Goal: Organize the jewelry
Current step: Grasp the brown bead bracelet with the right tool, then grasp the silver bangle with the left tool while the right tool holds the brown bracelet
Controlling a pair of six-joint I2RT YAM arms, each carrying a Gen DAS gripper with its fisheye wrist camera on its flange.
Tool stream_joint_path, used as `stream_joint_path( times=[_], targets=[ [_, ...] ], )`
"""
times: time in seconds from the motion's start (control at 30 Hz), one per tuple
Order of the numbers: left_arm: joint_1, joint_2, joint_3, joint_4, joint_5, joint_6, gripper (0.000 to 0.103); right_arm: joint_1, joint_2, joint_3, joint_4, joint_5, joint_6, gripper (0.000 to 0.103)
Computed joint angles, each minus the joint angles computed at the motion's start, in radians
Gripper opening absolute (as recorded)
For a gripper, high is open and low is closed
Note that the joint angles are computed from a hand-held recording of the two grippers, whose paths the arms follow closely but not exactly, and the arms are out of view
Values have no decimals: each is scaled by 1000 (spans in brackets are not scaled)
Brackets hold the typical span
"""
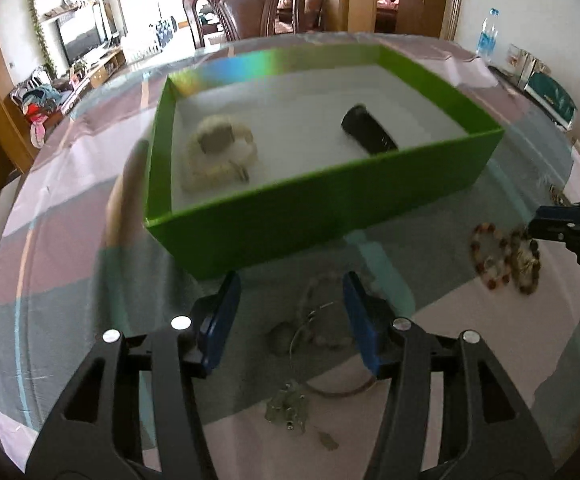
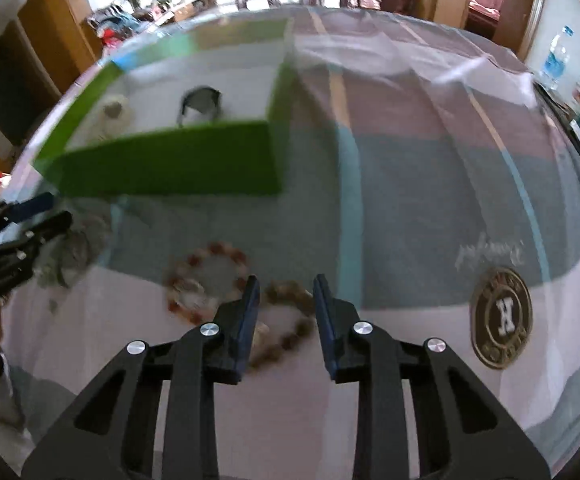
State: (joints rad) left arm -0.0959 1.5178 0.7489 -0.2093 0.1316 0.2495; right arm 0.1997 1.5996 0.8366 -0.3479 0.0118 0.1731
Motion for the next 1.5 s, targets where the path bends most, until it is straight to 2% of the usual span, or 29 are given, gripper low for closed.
stream_joint_path(
  times=[0.17,0.23,0.3,0.47,0.57,0.67,0.8,0.87,0.97,1.1,1.23,1.5],
  targets=[
    [18,50,14,4,19,9,54,37,75,12,12,51,-3,28],
    [18,46,2,12,23,9,54,75,95,30,27,60,-30,14],
    [25,51,3,17,33,12,54,111,123,55,45,52,-52,11],
    [39,51,-4,21,71,22,55,165,112,76,140,51,-82,11],
    [54,39,-6,9,115,39,59,131,45,27,238,29,-55,11],
    [50,6,-26,-2,143,68,59,64,21,5,239,-36,-23,11],
    [-3,0,-52,8,98,94,43,7,57,13,226,-102,21,11],
    [-17,9,-56,14,86,99,41,4,81,19,238,-107,25,11],
    [-25,19,-55,22,85,92,40,25,87,26,228,-104,38,15],
    [-19,35,-47,36,90,69,42,32,85,18,235,-88,43,34],
    [4,59,-33,46,91,49,44,34,113,33,214,-41,62,34],
    [4,64,-20,25,89,59,44,31,143,50,186,-29,59,34]
  ],
)
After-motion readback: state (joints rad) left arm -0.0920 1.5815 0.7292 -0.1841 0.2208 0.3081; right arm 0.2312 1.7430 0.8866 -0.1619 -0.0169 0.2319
